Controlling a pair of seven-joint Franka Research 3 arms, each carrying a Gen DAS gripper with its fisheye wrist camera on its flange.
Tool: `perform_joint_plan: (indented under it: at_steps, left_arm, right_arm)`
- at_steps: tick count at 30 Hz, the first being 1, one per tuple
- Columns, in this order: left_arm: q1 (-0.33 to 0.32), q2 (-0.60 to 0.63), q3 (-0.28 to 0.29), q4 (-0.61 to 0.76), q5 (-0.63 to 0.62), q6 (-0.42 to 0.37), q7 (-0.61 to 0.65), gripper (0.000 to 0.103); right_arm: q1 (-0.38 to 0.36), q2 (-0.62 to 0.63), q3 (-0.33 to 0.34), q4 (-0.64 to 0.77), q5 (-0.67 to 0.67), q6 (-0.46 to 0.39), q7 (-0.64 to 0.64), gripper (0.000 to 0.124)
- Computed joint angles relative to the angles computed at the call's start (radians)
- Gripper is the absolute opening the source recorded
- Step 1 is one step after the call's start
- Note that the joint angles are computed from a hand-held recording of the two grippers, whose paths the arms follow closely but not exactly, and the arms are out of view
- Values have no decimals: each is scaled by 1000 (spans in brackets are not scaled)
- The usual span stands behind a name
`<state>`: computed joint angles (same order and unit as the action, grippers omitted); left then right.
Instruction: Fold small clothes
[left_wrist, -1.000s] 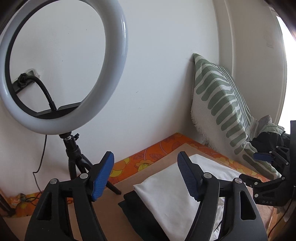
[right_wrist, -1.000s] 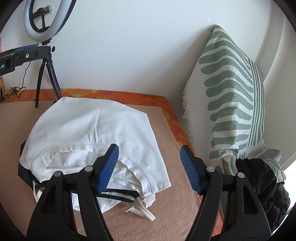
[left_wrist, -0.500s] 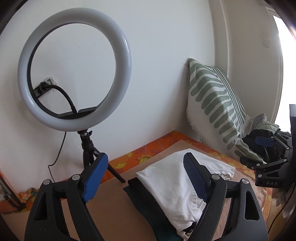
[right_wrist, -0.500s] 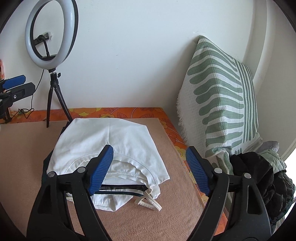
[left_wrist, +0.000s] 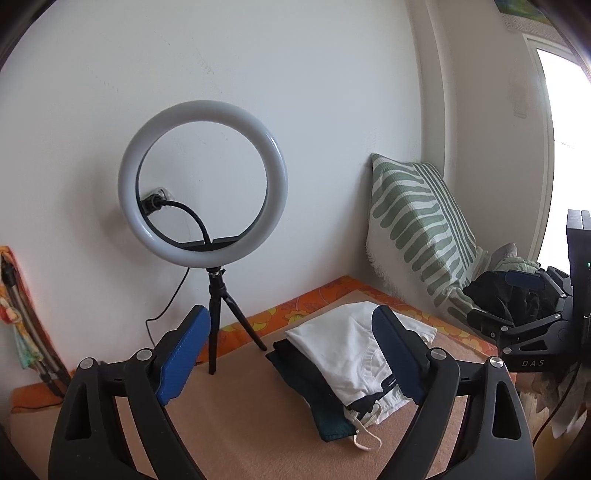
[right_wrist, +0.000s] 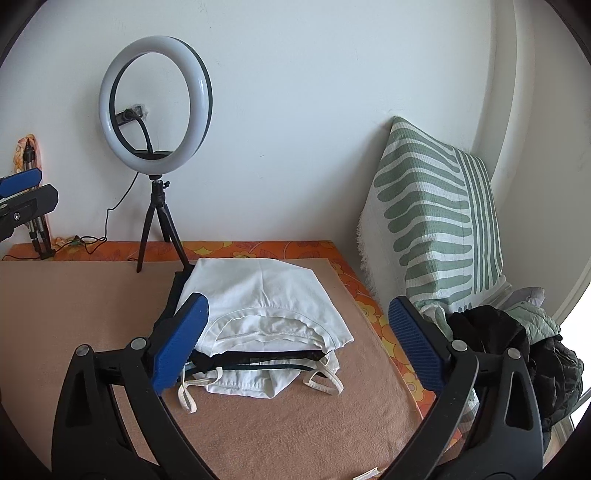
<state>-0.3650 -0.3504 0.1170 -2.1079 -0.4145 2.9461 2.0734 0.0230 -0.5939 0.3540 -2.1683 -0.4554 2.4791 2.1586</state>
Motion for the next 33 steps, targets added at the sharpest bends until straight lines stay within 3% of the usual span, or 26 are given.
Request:
perform_joint_plan:
  at_steps: [13,23,33]
  left_arm:
    - [15,-393,37,-309,147,-43,-86,102]
    - [96,-640,27,-522,316,-142,-174,102]
    - [160,-756,22,-673,402,-170,-247,102]
  right_arm:
    - [53,-186,116,-105,54,-82,145,103]
    - [105,-290,189,-215,98,-93,214,103]
    - [107,-329,231,-262,115,-71,295,103]
